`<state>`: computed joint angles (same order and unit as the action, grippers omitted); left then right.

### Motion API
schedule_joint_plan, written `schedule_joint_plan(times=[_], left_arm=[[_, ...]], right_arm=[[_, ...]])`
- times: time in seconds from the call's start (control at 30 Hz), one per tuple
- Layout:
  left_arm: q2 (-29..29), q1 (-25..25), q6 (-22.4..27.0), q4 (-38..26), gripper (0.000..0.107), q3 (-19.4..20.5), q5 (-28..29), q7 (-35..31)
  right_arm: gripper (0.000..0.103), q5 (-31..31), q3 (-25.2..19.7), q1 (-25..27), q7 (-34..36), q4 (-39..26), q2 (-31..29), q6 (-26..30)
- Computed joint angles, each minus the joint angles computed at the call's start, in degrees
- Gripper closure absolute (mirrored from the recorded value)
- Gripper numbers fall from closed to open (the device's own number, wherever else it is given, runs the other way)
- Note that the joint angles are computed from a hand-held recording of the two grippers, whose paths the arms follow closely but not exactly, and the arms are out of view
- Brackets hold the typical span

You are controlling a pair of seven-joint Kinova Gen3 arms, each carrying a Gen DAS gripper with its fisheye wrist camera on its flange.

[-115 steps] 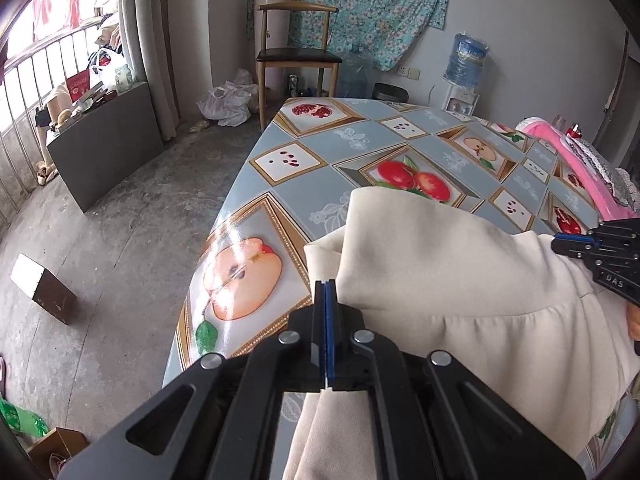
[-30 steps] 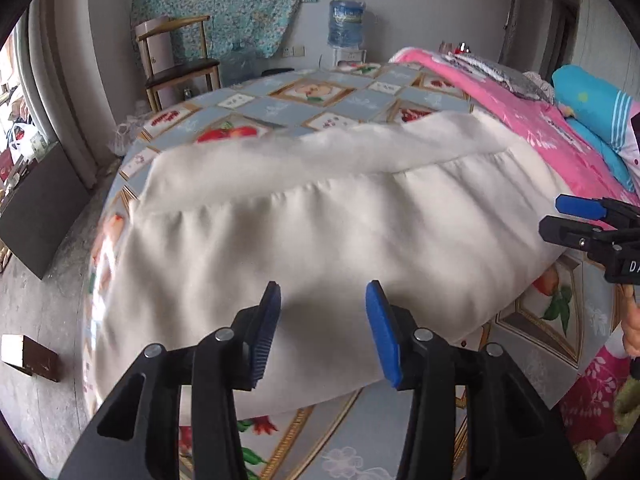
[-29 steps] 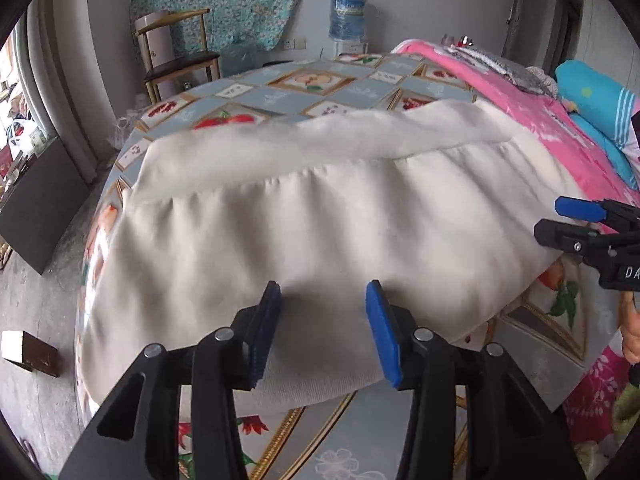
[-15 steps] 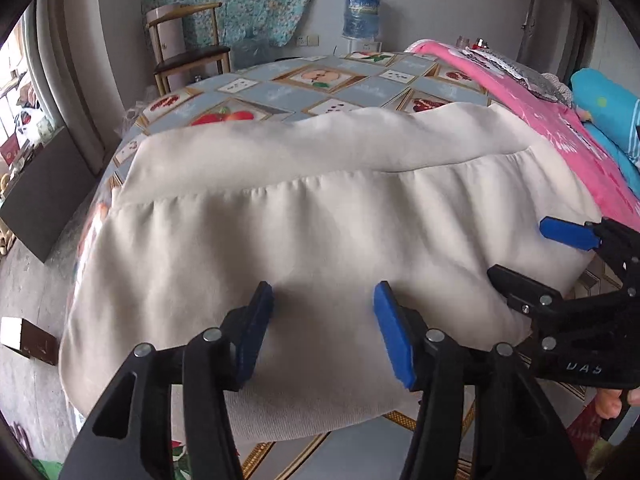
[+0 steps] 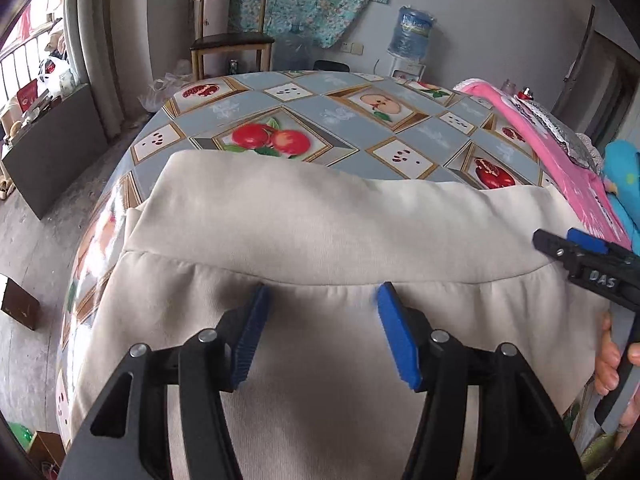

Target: Fold large clothes

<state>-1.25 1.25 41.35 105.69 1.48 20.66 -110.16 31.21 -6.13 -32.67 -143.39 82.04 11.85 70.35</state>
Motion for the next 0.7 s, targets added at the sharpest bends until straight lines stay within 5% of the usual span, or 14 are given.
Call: schedule_joint_plan(times=[0.13, 0.33, 0.7], left_arm=[[-1.2, 0.2, 0.2, 0.6, 0.052, -0.3, -0.1, -2.3], [-7.7, -0.7, 3.5, 3.2, 0.052, -4.4, 3.7, -8.1], [-17.6, -2.6, 19.5, 12.0, 0.043, -17.3, 14.1, -22.8]], right_arm=[[0.018, -1.8, 1.0, 0.0, -1.3, 2.1, -3.1, -1.5], [0.015, -0.7, -4.3, 1.0, -9.1, 8.1, -11.8, -0.9], [0.011, -12.1, -12.1, 6.5, -19.7, 22.1, -28.7, -4.5]])
